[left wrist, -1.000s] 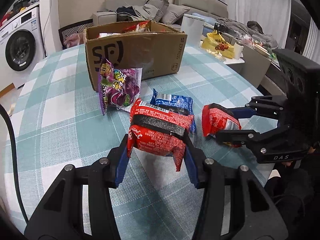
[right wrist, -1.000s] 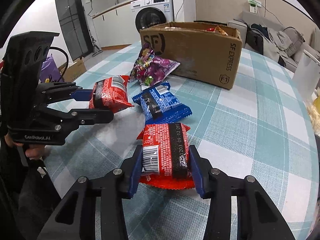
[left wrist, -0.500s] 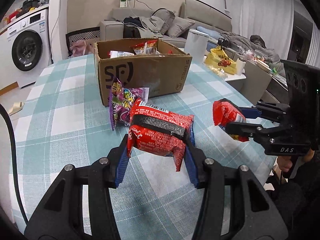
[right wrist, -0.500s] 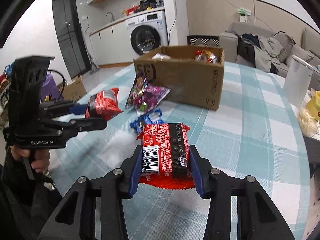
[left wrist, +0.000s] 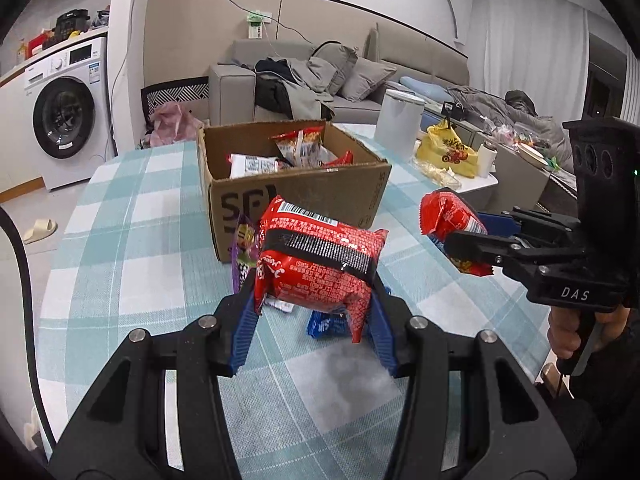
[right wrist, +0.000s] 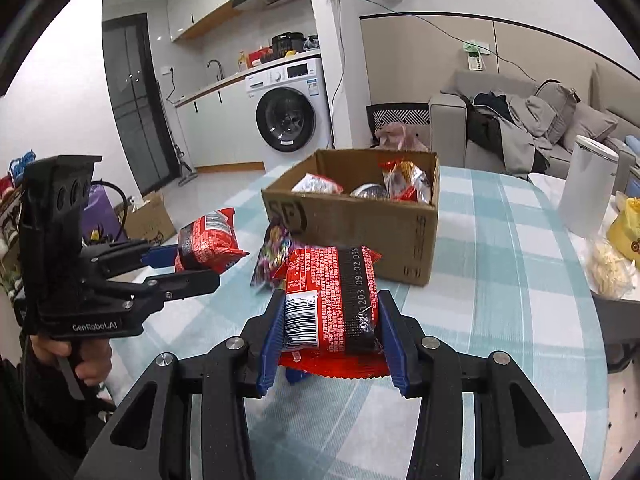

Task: Organize snacks
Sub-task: 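Carry both red bars up over the cardboard box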

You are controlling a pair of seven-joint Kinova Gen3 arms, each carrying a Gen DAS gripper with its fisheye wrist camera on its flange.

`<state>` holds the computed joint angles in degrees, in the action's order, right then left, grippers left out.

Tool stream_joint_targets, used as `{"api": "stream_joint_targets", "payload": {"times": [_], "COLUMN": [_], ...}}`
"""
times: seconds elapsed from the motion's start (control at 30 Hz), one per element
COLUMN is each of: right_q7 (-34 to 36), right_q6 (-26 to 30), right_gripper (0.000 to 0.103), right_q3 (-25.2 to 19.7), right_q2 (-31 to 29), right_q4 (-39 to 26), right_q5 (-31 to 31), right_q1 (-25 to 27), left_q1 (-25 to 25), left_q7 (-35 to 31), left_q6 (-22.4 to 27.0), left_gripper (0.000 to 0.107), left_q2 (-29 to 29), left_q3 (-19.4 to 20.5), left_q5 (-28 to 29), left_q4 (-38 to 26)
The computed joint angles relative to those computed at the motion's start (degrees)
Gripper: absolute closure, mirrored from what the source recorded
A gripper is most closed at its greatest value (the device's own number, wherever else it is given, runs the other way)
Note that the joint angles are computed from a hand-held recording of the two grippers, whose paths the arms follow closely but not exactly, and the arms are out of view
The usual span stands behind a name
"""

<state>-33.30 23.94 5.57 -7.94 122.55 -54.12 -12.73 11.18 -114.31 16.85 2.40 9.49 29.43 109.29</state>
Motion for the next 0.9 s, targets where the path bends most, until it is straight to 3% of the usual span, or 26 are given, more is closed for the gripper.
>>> {"api": "stream_joint_targets", "payload": {"times": [0.3,0.9], "right_q7": [1.3,0.1], "right_q6": [2.2,3.1], "right_gripper": [0.058,0.058], "right_q3": [0.0,-6.0], "right_q2": [2.7,9.5], "right_q4": [-4.5,-13.6], "right_q5": [-3.7,-6.2], "right_q1": [2.2,8.6], "left_q1": [1.2,-0.7], "left_q7": [9.3,18.7], "left_q6": [-0.5,1.2], "left_gripper": [0.060,0.060], "left_q2": [1.8,9.0], "left_q3": [-0.4,-0.7], "left_q5": [-8.9,-16.3], "left_q4": [-4.9,-17.5]}}
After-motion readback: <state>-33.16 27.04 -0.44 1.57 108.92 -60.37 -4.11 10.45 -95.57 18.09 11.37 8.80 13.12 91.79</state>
